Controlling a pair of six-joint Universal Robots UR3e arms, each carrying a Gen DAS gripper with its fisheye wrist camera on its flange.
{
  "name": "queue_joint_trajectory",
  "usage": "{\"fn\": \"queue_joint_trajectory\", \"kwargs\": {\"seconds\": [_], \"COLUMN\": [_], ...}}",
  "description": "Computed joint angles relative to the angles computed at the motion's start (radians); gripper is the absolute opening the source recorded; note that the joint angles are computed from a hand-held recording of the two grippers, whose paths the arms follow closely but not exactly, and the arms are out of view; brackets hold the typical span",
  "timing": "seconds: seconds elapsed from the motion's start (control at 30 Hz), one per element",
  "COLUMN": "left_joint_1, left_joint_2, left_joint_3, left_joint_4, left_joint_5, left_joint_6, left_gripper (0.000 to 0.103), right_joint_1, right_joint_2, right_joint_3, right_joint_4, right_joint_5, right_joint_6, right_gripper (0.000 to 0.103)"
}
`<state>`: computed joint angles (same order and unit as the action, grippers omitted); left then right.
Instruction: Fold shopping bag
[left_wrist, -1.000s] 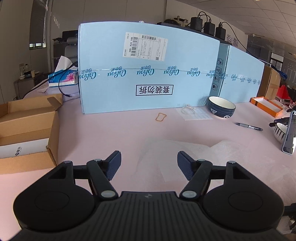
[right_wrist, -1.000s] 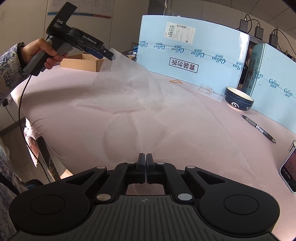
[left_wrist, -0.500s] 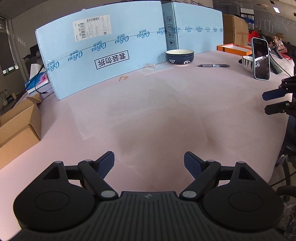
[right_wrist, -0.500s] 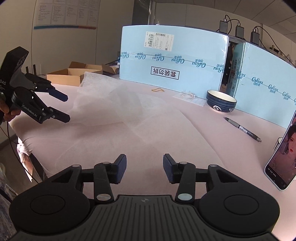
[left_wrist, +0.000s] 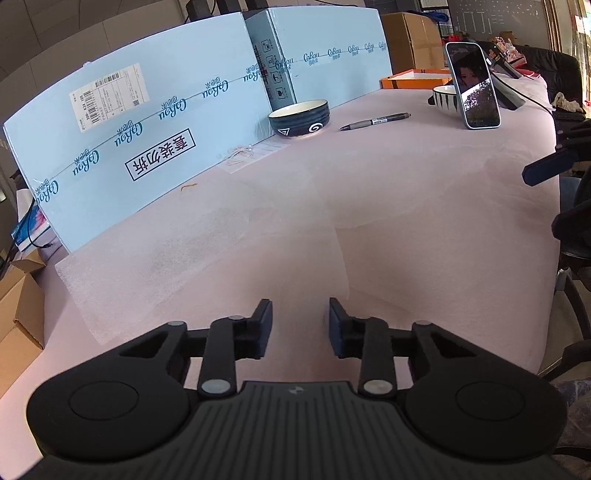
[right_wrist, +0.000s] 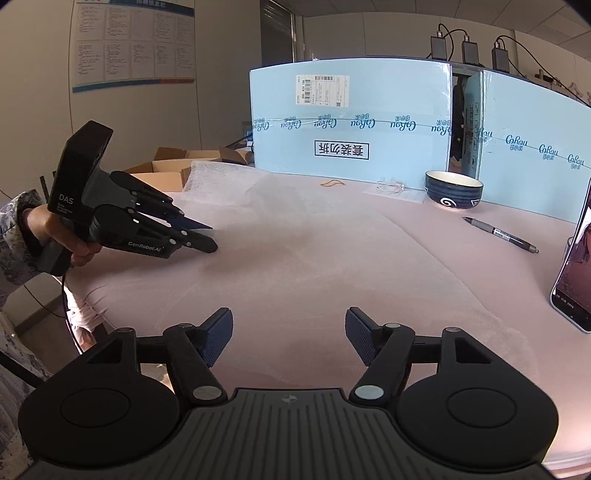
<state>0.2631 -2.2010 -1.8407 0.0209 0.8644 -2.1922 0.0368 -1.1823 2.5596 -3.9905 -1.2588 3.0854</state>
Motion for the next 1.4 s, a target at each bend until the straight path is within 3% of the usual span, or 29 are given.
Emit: {"fn": "queue_joint_trajectory", "kwargs": {"seconds": [0.1, 0.17, 0.37, 0.57, 0.73, 0.83, 1.0, 1.1, 1.27, 1.4], "left_joint_1": [0.008, 0.014, 0.078, 0.171, 0.261, 0.31, 0.337, 0.321, 0.272, 0.253], "left_joint_2": [-0.002, 0.002, 0.056, 0.167, 0.239, 0.266, 0.275, 0.264, 0.199, 0.139], "left_joint_3": [0.048, 0.053, 0.035, -0.043, -0.082, -0.102, -0.105, -0.069, 0.038, 0.124], "left_joint_4": [-0.086, -0.094, -0.011, 0.223, 0.342, 0.408, 0.439, 0.411, 0.34, 0.265], "left_joint_5": [-0.018, -0.024, -0.086, -0.134, -0.194, -0.218, -0.214, -0.176, -0.055, 0.008], "left_joint_6": [-0.02, -0.033, -0.189, -0.331, -0.429, -0.481, -0.508, -0.499, -0.492, -0.482], "left_gripper": [0.001, 0.0, 0.0, 0.002, 0.002, 0.002, 0.002, 0.002, 0.003, 0.003], "right_joint_1": [0.01, 0.017, 0.085, 0.132, 0.158, 0.165, 0.122, 0.071, 0.029, 0.02], "right_joint_2": [0.045, 0.084, 0.203, 0.262, 0.212, 0.187, 0.224, 0.281, 0.437, 0.577], "right_joint_3": [-0.016, -0.045, -0.212, -0.371, -0.394, -0.424, -0.551, -0.752, -1.136, -1.434], "right_joint_4": [-0.027, -0.058, -0.098, -0.004, 0.145, 0.217, 0.232, 0.39, 0.69, 0.931], "right_joint_5": [0.012, 0.03, 0.052, 0.093, -0.015, -0.153, -0.271, -0.287, -0.306, -0.278], "right_joint_6": [0.02, 0.036, 0.037, 0.027, -0.04, -0.068, -0.196, -0.344, -0.467, -0.47], "right_gripper": [0.072, 0.072, 0.079, 0.082, 0.082, 0.082, 0.083, 0.083, 0.083, 0.083]}}
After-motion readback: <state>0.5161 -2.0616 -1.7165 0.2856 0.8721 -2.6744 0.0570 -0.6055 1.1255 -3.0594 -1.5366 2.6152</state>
